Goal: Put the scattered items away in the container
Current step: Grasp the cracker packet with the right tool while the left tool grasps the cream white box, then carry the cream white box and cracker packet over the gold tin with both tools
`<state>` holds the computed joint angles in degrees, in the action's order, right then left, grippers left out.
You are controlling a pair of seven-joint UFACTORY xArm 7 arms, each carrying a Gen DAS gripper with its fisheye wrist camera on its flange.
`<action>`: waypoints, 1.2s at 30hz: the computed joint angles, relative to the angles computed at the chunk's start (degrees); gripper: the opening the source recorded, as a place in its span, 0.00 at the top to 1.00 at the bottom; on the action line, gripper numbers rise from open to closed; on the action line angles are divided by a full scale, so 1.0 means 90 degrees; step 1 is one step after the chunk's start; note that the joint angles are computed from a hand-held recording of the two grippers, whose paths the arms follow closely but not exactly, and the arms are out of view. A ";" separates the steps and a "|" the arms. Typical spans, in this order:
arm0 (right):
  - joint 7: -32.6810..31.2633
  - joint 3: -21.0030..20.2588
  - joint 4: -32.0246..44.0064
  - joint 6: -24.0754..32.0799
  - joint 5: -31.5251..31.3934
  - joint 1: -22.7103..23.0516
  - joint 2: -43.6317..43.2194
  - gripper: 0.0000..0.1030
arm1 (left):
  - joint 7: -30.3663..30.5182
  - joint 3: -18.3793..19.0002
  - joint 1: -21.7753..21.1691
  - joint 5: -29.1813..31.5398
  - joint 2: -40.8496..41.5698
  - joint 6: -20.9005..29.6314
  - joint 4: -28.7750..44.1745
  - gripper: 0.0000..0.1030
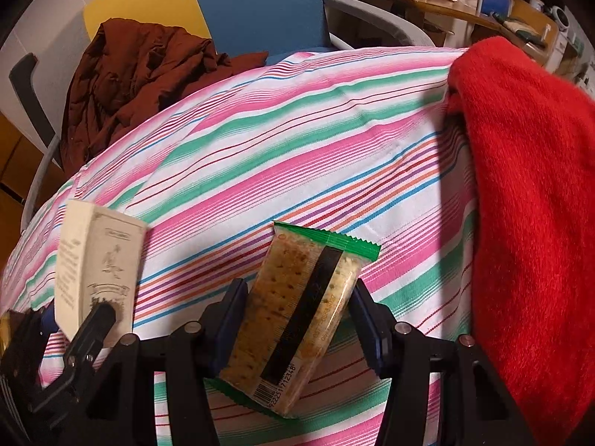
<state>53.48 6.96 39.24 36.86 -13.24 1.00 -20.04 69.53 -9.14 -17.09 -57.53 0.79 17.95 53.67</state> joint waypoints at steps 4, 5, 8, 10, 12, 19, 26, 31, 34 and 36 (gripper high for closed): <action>-0.0055 0.0024 0.0038 0.0009 -0.0051 0.0026 0.0023 0.45 | 0.0257 0.0059 0.0032 -0.0341 -0.0144 0.0084 -0.0166 0.51; -0.0059 0.0039 0.0051 0.0025 -0.0084 0.0027 0.0029 0.45 | 0.0331 0.0082 0.0033 -0.0418 -0.0195 0.0085 -0.0229 0.51; -0.0019 0.0095 0.0070 0.0034 -0.0212 0.0022 0.0014 0.46 | 0.0431 0.0133 0.0006 -0.0552 -0.0285 0.0018 -0.0341 0.51; 0.0020 0.0139 0.0085 0.0039 -0.0313 0.0020 0.0001 0.46 | 0.0546 0.0188 -0.0004 -0.0752 -0.0358 -0.0009 -0.0423 0.52; 0.0062 0.0194 0.0109 0.0046 -0.0447 0.0018 -0.0002 0.46 | 0.0662 0.0257 0.0002 -0.0942 -0.0430 0.0035 -0.0489 0.52; 0.0116 0.0286 0.0132 -0.0154 -0.0734 0.0072 -0.0014 0.46 | 0.1369 0.0484 -0.0048 -0.1622 -0.0861 -0.0043 -0.0938 0.52; 0.0219 0.0423 0.0107 -0.0499 -0.1093 0.0057 -0.0113 0.47 | 0.1484 0.0759 0.0078 -0.1852 -0.1308 0.0036 -0.1336 0.52; 0.0255 0.0533 0.0180 -0.0565 -0.1296 0.0055 -0.0053 0.47 | 0.1475 0.1049 0.0164 -0.1924 -0.1810 0.0366 -0.1629 0.52; 0.0225 0.0559 0.0211 -0.0667 -0.1388 0.0086 -0.0007 0.47 | 0.1666 0.1219 0.0206 -0.1910 -0.2218 0.0552 -0.1878 0.52; 0.0167 0.0515 0.0171 -0.0834 -0.1328 0.0154 -0.0008 0.47 | 0.1548 0.1367 0.0277 -0.1770 -0.2478 0.0749 -0.2018 0.52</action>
